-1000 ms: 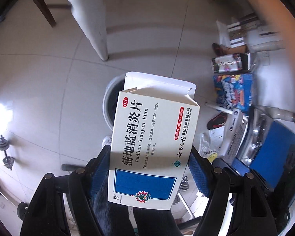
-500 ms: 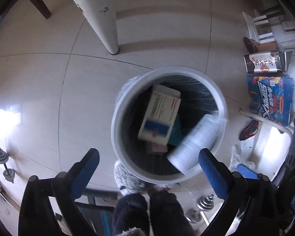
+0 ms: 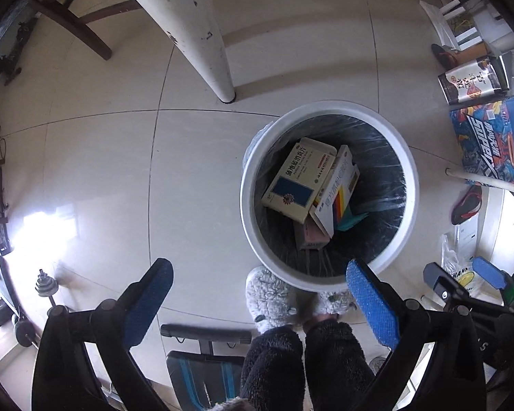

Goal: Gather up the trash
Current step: 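Open both tools to drop the medicine box and leaflet into the bin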

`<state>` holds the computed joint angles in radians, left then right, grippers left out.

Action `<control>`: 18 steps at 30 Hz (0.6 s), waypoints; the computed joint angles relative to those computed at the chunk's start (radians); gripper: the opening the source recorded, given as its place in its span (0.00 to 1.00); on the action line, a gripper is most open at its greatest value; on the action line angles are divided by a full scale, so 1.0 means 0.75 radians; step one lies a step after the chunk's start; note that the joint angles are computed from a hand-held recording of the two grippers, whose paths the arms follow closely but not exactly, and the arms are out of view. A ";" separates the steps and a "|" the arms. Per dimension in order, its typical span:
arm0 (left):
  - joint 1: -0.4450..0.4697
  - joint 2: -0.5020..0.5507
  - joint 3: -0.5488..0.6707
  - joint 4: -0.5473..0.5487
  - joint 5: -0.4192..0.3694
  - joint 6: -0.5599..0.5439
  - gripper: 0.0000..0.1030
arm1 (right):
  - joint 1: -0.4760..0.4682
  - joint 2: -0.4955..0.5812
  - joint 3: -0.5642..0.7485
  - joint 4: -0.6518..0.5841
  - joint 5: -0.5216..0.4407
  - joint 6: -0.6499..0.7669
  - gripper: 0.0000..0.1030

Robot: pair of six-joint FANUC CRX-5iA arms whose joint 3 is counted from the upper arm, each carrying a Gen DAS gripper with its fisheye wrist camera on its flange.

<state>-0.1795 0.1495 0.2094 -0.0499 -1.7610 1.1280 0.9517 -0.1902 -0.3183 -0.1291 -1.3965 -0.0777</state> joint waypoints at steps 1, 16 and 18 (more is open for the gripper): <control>0.000 -0.005 0.012 0.007 -0.016 0.003 1.00 | 0.003 -0.003 0.020 0.003 -0.032 -0.015 1.00; 0.045 -0.032 0.381 0.063 -0.392 -0.050 1.00 | 0.175 -0.033 0.433 0.133 -0.468 -0.224 1.00; 0.053 -0.022 0.462 0.064 -0.453 -0.072 1.00 | 0.201 -0.018 0.518 0.149 -0.540 -0.250 1.00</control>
<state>-0.1395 0.1332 0.5560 -0.0019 -2.1007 1.0741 1.1025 -0.2038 0.0699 -0.0174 -1.8016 -0.2651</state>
